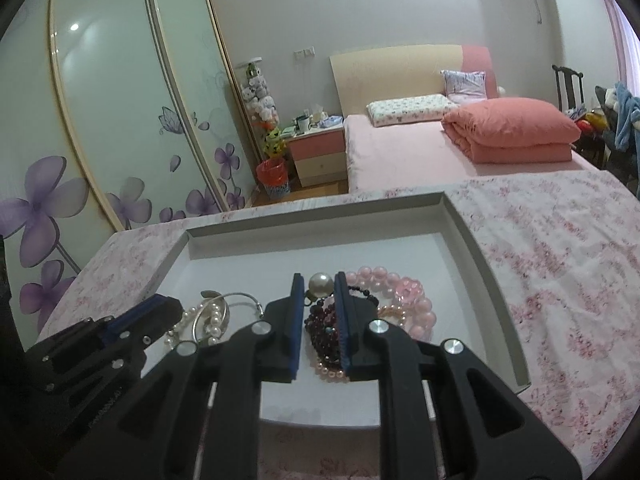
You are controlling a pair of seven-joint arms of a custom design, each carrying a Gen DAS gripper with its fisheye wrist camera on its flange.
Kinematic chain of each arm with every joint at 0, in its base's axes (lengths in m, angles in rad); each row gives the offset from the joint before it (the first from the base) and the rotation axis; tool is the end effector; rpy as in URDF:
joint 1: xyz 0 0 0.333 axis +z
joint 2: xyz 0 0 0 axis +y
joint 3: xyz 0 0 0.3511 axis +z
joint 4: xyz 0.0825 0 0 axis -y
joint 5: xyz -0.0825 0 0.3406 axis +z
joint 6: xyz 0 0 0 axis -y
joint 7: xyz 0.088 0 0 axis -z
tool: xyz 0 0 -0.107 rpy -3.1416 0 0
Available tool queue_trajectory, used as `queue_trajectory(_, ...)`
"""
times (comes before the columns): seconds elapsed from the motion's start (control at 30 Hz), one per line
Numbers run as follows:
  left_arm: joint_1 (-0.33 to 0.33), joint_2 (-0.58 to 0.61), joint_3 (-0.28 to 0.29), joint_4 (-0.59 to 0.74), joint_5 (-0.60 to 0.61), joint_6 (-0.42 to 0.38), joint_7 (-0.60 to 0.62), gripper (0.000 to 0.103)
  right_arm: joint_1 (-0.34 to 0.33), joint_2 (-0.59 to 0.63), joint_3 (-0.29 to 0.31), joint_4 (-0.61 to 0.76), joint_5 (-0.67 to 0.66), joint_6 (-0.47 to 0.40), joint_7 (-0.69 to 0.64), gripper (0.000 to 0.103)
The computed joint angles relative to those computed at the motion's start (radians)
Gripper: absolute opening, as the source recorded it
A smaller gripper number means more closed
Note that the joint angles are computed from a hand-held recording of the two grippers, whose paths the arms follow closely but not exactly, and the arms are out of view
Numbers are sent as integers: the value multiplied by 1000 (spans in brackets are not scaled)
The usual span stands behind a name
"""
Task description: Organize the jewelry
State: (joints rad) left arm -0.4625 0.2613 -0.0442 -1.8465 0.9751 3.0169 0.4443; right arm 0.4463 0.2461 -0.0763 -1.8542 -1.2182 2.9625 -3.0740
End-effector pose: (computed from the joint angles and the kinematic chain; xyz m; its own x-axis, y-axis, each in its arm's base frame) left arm 0.5202 -0.3552 0.5241 -0.3251 -0.9423 0.0800 -0.5606 0.1238 -0.8188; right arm 0.5507 0.2866 0.5108 -0.0037 -0.9705 -0.2411 -0.5622 0.2014 -0.8021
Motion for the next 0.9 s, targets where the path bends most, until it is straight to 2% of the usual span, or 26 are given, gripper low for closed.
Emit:
queue_trajectory(0.03,6,-1,-6,-3,-14,-1,12,15,-3,0,1,-2,5,6,0,25)
queue_trajectory(0.1,8,-5,-7,-7,-26,-5,16,18,-3,-6,-7,-10,-1,22,23,33)
queue_trajectory(0.23,5,-26,13,-18,18,-1,-42,28,-5,-28,-12,-24,-50,14,90,33)
queue_trajectory(0.37,21,-41,4,-22,53,-10,-86,30,-25,-48,5,-38,-87,-4,142,33)
queue_trajectory(0.6,63,-76,-24,-53,80,-9,-131,35,-46,-74,42,-59,-81,-33,137,33)
queue_trajectory(0.67,77,-99,-27,-74,93,-1,-153,39,-50,-93,51,-74,-86,-40,146,33)
queue_trajectory(0.8,105,-166,-43,-125,188,-13,-250,48,-58,-152,82,-124,-83,-66,144,39)
queue_trajectory(0.9,131,-246,-68,-187,304,-46,-354,62,-59,-206,121,-169,-84,-109,127,50)
